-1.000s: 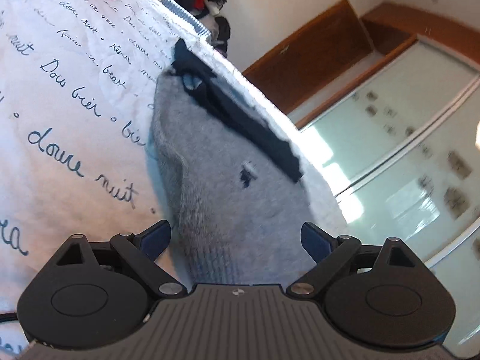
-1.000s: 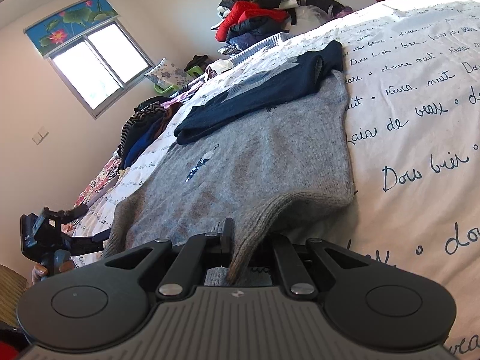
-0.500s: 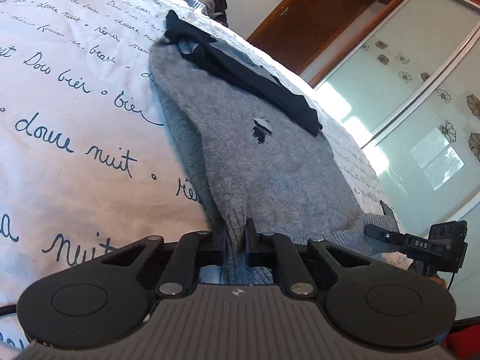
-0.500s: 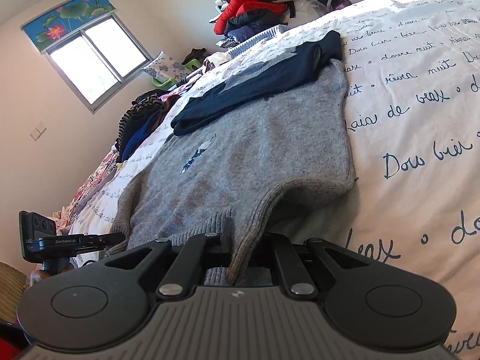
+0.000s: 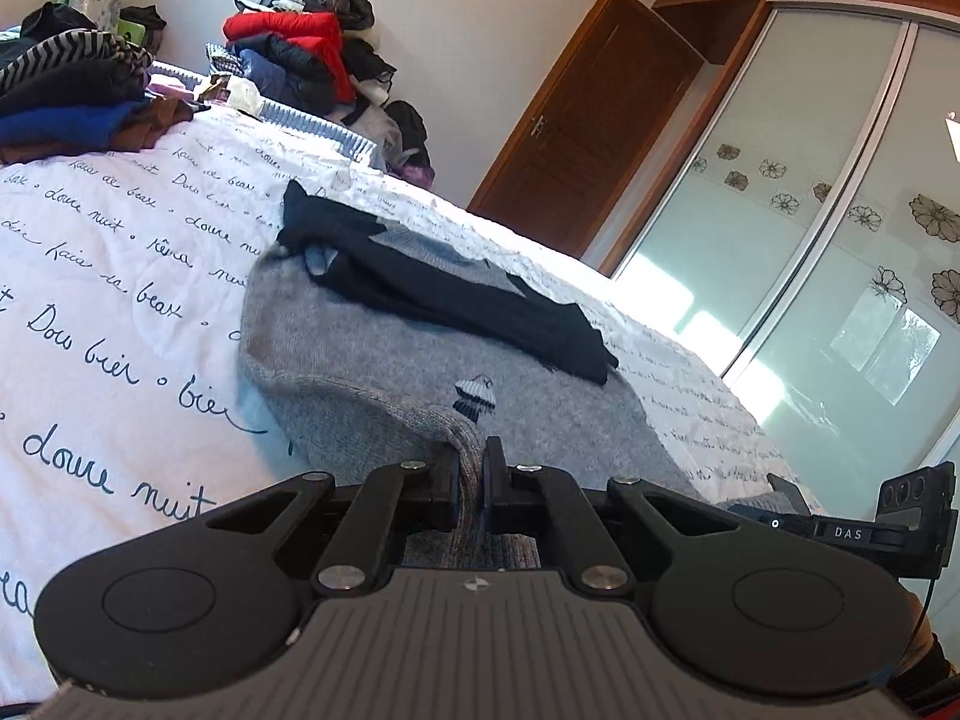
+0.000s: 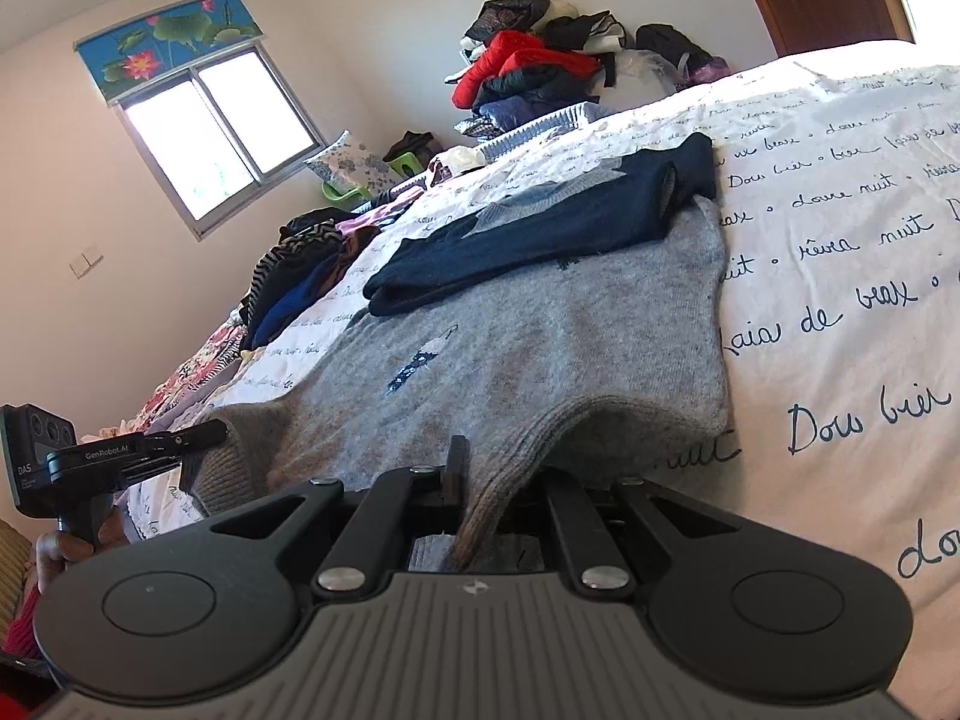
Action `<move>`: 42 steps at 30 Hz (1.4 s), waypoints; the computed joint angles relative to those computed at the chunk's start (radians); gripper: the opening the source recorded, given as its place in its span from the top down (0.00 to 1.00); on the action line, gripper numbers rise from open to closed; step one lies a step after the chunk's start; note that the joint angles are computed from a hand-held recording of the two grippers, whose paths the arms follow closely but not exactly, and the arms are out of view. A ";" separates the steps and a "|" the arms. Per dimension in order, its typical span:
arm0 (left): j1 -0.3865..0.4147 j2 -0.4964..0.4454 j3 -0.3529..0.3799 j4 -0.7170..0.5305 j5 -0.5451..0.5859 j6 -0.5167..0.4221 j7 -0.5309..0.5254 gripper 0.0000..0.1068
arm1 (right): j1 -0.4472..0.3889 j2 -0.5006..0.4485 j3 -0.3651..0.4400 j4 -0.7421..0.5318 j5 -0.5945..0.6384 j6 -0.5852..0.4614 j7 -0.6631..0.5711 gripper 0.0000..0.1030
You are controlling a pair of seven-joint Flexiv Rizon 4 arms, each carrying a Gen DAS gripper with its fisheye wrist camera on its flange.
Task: Fold small clothes
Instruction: 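Carry the hem with both tools over the sleeves toward the collar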
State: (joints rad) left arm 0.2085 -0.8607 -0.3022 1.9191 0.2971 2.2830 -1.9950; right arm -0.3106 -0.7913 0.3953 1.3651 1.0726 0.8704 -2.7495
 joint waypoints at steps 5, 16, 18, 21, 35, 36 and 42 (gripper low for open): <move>-0.077 -0.017 0.054 -0.044 -0.108 0.073 0.007 0.93 | 0.001 -0.021 0.005 -0.039 0.017 0.013 -0.006 0.94; -0.227 -0.031 0.158 -0.134 -0.387 0.089 0.049 0.93 | 0.019 -0.067 0.024 -0.124 0.021 0.092 -0.008 0.94; -0.242 -0.031 0.168 -0.140 -0.434 0.066 0.064 0.93 | 0.025 -0.078 0.028 -0.140 0.016 0.105 0.000 0.94; -0.273 -0.031 0.190 -0.153 -0.515 0.029 0.091 0.93 | 0.041 -0.101 0.032 -0.174 0.003 0.132 0.020 0.94; -0.391 -0.053 0.283 -0.251 -0.794 -0.096 0.296 0.93 | 0.124 -0.235 0.056 -0.332 -0.179 0.247 0.215 0.94; -0.397 -0.055 0.289 -0.260 -0.810 -0.106 0.309 0.93 | 0.124 -0.240 0.062 -0.336 -0.191 0.248 0.221 0.94; -0.427 -0.070 0.319 -0.301 -0.870 -0.148 0.377 0.93 | 0.135 -0.268 0.080 -0.371 -0.252 0.258 0.252 0.94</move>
State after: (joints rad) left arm -0.2180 -0.9311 0.0168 1.6183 -0.5732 2.1347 -1.6183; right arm -0.1757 -1.0592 0.4756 0.9944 0.8201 1.1279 -2.4972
